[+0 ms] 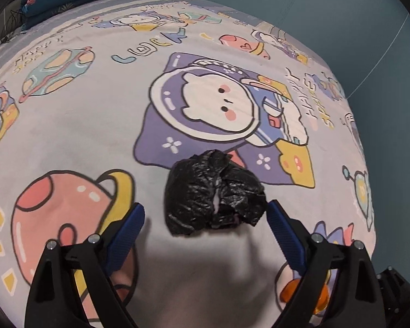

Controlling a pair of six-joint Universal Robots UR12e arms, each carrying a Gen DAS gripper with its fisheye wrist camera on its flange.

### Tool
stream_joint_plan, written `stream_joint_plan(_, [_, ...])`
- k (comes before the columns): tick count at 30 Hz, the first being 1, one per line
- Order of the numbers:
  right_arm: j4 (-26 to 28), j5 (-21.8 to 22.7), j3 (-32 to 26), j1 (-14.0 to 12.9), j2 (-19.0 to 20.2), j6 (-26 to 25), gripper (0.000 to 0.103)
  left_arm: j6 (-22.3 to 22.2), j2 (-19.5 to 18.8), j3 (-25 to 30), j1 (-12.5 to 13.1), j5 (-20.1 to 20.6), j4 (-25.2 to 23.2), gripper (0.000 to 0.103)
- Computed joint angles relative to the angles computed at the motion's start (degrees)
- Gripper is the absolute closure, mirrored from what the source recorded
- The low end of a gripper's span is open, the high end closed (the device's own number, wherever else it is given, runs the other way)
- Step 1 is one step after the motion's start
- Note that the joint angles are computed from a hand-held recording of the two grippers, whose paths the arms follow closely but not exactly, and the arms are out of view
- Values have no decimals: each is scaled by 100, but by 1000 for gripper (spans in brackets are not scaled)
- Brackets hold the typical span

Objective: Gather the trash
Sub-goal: 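Grasp the black plastic bag with the left tool while the right tool grasps the orange, then carry the black bag and orange over the bin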

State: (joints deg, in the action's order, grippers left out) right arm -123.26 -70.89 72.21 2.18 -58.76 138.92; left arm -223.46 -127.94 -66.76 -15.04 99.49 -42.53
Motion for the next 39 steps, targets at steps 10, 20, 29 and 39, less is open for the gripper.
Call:
stream_joint_plan(10, [-93, -364, -24, 104, 100, 59, 54, 197, -135, 160, -6, -129, -129, 52])
stream_joint_plan(20, [-352, -537, 126, 138, -8, 245, 73, 56, 67, -154, -5, -37, 179, 74])
stream_joint_plan(29, [-351, -262, 387, 46, -334, 304, 74, -5, 544, -714, -112, 269, 648, 74])
stream_joint_plan(39, [-235, 202, 867, -234, -907, 343, 74, 52, 987, -1235, -416, 622, 1014, 74])
